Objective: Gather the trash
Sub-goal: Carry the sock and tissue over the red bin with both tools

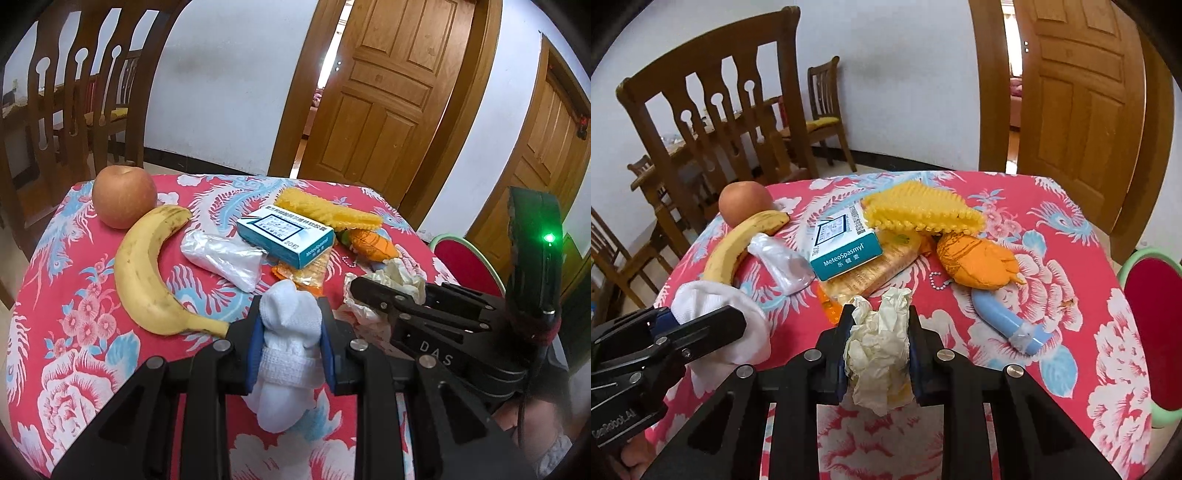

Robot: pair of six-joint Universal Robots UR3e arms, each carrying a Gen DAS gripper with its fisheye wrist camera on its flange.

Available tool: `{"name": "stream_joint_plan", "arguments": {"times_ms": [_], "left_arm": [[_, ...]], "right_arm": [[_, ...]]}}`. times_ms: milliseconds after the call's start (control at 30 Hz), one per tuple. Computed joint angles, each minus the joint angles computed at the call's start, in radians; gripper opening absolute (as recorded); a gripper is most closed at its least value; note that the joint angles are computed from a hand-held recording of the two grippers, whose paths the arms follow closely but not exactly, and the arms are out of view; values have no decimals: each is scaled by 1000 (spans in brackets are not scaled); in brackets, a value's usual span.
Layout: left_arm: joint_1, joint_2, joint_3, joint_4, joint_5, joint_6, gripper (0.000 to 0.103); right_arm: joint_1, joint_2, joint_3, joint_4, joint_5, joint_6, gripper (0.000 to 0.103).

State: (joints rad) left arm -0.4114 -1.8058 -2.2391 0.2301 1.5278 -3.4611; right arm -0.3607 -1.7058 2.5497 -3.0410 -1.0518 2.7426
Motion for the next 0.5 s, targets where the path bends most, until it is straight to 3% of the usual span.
{"name": "stream_joint_plan", "arguments": {"times_ms": [100, 333, 500], "left_arm": [[1, -3, 4, 3, -26, -15, 27], [-80, -55, 138, -85, 7, -51, 27], [-162, -129, 308, -185, 43, -69, 27]], "right_arm": [[-52, -68, 26, 58, 31, -34, 26], [-181, -208, 60, 210, 92, -121, 26], [-380, -393, 75, 446, 207, -226, 26]]}}
